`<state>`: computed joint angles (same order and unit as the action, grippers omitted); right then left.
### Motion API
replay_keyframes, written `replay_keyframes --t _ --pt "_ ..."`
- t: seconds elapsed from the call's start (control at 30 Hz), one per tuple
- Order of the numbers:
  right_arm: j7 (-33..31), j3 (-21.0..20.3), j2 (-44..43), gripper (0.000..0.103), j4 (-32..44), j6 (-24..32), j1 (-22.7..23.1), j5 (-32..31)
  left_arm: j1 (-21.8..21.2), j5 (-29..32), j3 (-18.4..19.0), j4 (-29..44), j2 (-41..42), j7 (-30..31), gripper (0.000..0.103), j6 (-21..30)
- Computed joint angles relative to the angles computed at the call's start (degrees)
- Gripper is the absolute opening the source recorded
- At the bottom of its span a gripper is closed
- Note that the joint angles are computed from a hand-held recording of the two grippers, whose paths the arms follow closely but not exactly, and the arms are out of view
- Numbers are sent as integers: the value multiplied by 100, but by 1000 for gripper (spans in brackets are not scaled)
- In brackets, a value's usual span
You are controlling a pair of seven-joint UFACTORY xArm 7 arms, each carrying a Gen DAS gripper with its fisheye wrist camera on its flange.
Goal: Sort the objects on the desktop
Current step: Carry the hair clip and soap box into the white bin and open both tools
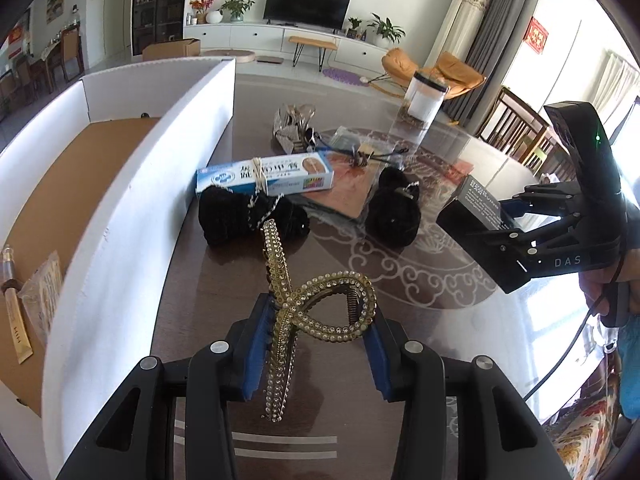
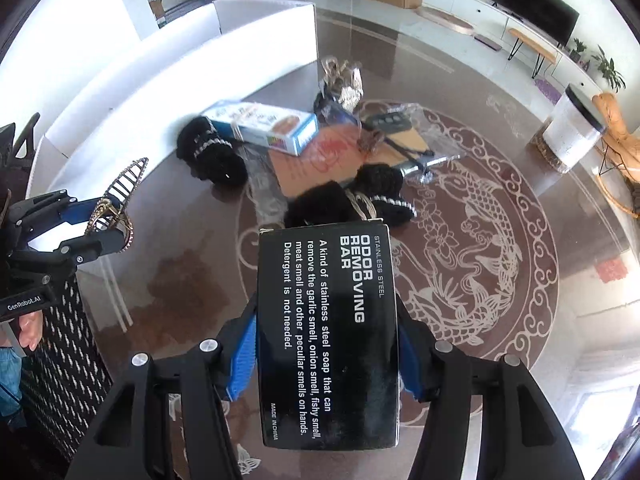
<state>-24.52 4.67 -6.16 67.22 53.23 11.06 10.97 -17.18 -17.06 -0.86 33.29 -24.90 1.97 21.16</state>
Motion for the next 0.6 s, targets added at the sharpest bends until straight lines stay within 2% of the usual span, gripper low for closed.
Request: replay_keyframes --t 0.1,0.23,0.43,0.6 --pt "61 117 -95 59 249 -24 135 76 73 -12 181 48 -422 109 44 203" --pt "345 380 201 59 932 -150 449 106 482 135 489 222 -921 239 44 587" --pt "1043 795 1595 59 2838 -141 1112 176 1603 549 943 581 -904 243 44 964" --pt "1417 1090 3044 59 4525 46 1780 410 2342 612 1332 811 -268 321 44 1028"
